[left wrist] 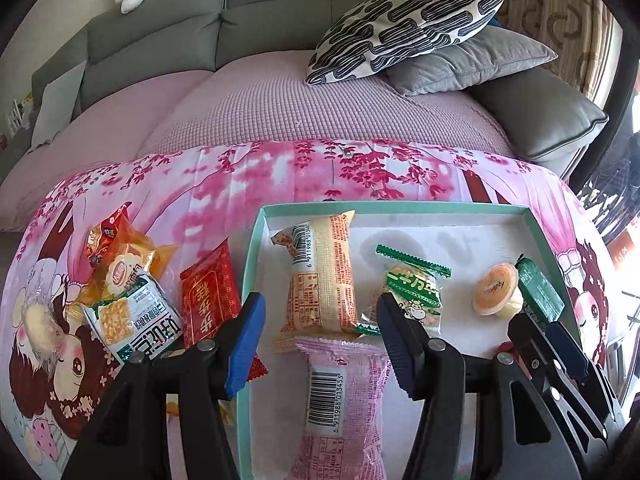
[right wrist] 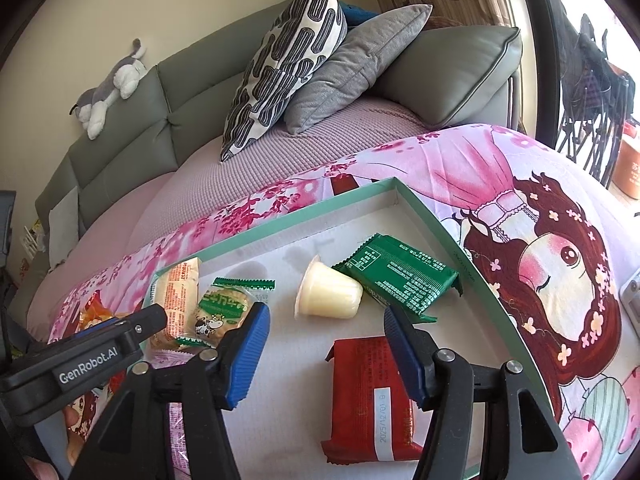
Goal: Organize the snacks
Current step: 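Open both tools to drop the pudding cup and biscuit pack in the tray, then withdraw both tools from the tray back toward the snack pile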
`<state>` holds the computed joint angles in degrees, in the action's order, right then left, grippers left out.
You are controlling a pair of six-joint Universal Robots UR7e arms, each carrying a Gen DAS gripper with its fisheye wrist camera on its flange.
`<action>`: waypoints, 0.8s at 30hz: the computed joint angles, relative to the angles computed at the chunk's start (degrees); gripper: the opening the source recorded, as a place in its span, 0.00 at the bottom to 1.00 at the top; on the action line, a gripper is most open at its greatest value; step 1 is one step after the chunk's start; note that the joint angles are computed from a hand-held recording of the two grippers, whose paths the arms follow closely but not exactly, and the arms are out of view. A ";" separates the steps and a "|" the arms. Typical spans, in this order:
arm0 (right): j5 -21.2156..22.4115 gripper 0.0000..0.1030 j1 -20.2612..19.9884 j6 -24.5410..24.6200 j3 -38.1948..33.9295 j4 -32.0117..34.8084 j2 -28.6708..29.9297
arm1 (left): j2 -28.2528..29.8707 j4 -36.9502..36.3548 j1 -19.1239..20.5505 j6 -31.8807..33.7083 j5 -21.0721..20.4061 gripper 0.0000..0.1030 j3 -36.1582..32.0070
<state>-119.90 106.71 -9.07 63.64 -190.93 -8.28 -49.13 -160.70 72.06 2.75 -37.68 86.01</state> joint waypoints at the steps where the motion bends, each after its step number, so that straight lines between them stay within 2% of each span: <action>1: -0.18 0.65 0.03 -0.04 -0.07 0.14 0.02 | -0.07 0.22 0.11 -0.35 -0.02 0.57 -0.06; 11: -1.72 0.67 0.28 -0.54 -0.99 1.69 0.52 | -0.23 1.51 0.76 -2.04 0.64 0.58 -0.51; 13: -2.11 0.75 0.31 -0.66 -1.39 1.95 0.73 | -0.09 1.33 0.86 -2.27 1.22 0.70 -0.63; 14: -2.24 0.76 0.31 -0.73 -1.49 1.93 0.82 | 0.05 0.73 0.90 -2.13 1.75 0.86 -0.64; 15: -2.36 0.78 0.31 -0.79 -1.61 2.00 0.89 | 0.20 -0.30 0.93 -1.66 2.26 0.88 -0.58; 24: -2.33 0.94 0.30 -1.42 -2.17 2.58 1.25 | 0.18 -1.76 1.79 -3.50 3.97 0.88 -0.84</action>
<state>-122.24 107.01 -10.49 61.47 -188.35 -7.03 -48.95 -162.46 73.85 -0.74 -33.71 85.17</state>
